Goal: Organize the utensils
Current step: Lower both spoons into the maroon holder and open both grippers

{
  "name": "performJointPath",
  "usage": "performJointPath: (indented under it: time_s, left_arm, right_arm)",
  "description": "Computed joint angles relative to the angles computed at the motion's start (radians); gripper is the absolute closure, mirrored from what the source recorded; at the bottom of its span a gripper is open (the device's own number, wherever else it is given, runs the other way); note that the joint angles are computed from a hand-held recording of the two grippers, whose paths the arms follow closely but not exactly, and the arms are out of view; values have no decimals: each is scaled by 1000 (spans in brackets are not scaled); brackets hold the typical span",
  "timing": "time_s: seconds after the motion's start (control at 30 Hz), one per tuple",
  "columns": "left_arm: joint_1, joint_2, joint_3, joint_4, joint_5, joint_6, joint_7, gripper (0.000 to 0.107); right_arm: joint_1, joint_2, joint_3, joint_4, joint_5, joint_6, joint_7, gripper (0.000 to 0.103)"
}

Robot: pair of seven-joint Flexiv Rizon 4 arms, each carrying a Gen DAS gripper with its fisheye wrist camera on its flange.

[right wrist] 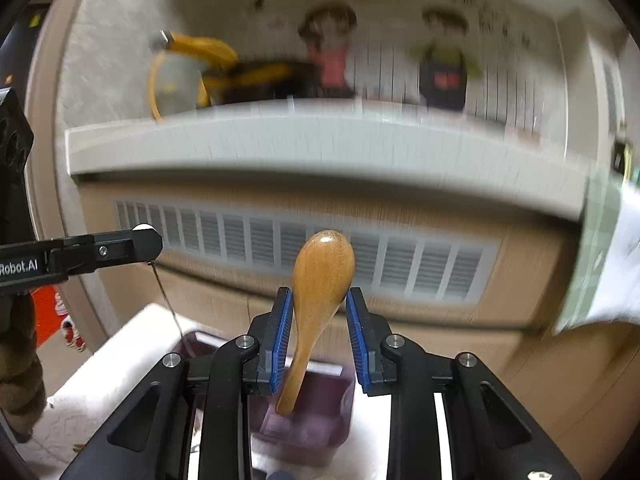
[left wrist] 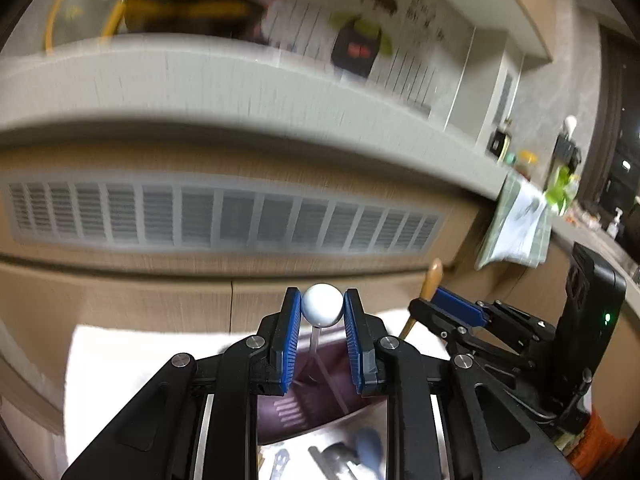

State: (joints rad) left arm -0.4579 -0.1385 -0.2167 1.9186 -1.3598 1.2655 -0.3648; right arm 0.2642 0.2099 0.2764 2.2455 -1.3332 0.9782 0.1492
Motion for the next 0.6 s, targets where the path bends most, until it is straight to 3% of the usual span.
performJointPath:
  time_s: [0.1,0.2,0.33,0.47,0.6]
  left_arm:
    - [21,-38,5,-3,72,-62,-55,78]
    - [28,-37,-2,16,77,-46,-76,66]
    - [14,0,-6,52,-12,23,-10,64]
    - [-5,53,19,110,-58,57,12,64]
    - [-33,129,48,214,-95,81,39,64]
  right_arm:
    - [-8,-36,-36,25,62,127,-34,77]
    - [-14,-66,-43,41,131,202,-81,76]
    - [-21,-44,-23,53,68,170,-40,76]
    - [-17,41,20,73,29,99,16,76]
    - [19,105,69,98,110,36,-14,76]
